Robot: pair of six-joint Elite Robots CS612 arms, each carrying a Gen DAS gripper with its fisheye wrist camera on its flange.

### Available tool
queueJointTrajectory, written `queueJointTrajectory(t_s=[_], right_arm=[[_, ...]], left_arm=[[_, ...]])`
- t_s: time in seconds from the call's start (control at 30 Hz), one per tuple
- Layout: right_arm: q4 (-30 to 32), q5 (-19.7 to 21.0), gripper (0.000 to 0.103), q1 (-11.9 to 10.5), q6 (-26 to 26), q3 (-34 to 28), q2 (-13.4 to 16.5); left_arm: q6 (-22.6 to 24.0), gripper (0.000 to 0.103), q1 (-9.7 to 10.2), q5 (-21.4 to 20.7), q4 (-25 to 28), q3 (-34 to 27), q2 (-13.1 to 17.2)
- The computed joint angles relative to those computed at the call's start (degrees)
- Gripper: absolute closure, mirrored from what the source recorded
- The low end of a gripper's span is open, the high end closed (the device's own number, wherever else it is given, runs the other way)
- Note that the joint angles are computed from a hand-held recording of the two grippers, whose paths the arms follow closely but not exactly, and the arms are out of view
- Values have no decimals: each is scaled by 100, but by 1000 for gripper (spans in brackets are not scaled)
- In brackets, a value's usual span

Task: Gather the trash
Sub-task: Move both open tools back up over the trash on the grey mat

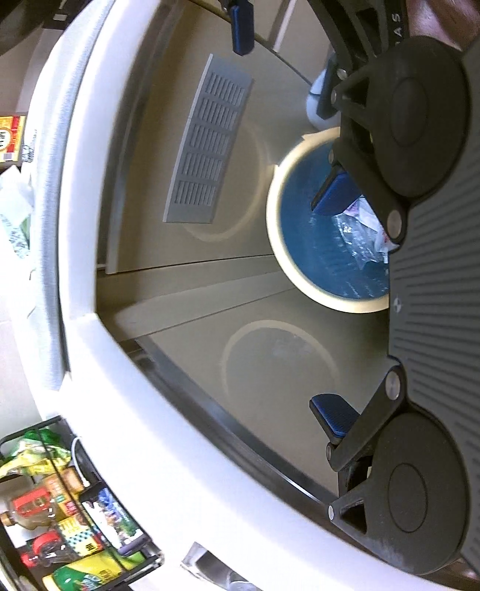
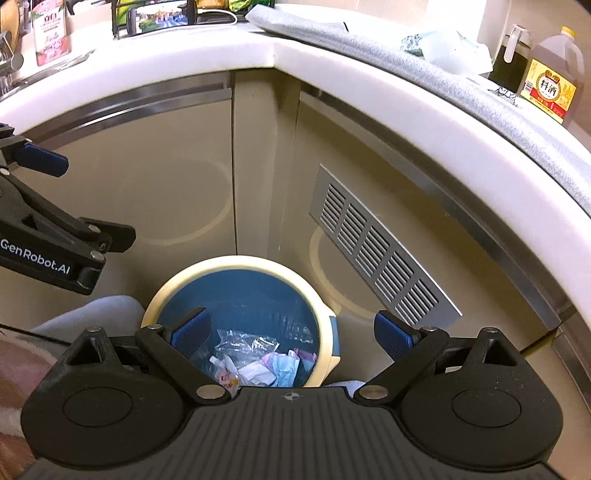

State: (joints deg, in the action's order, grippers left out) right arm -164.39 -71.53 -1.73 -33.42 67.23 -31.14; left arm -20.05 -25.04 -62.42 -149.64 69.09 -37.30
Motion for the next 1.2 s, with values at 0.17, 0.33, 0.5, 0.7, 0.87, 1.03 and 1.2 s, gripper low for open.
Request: queueJointTrajectory(t_s=[0.17, 0.33, 0.5, 0.7, 0.87, 1.03, 1.2], right_arm=[[-86, 107, 7, -12, 55, 5, -26], [-106, 257, 7, -36, 135, -33, -50], [-186, 426, 7, -61, 255, -92, -69], [-329, 632, 7, -96, 380, -151, -96], [-709, 805, 6, -151, 620, -279, -75], [-1157, 758, 4, -206, 1009, -610, 67], [-1209, 568, 4, -249, 1342, -1111, 283]], left_arm=[[43, 0, 2, -38, -65, -81, 7], [90, 0, 0, -32, -120, -142, 10], [134, 0, 6, -26, -155, -238, 23], [185, 0, 15, -39, -229, -354, 37], [316, 0, 29, 9, -408, -556, 92], [503, 0, 47, 132, -449, -966, 246], [616, 0, 95, 126, -406, -1447, 426]])
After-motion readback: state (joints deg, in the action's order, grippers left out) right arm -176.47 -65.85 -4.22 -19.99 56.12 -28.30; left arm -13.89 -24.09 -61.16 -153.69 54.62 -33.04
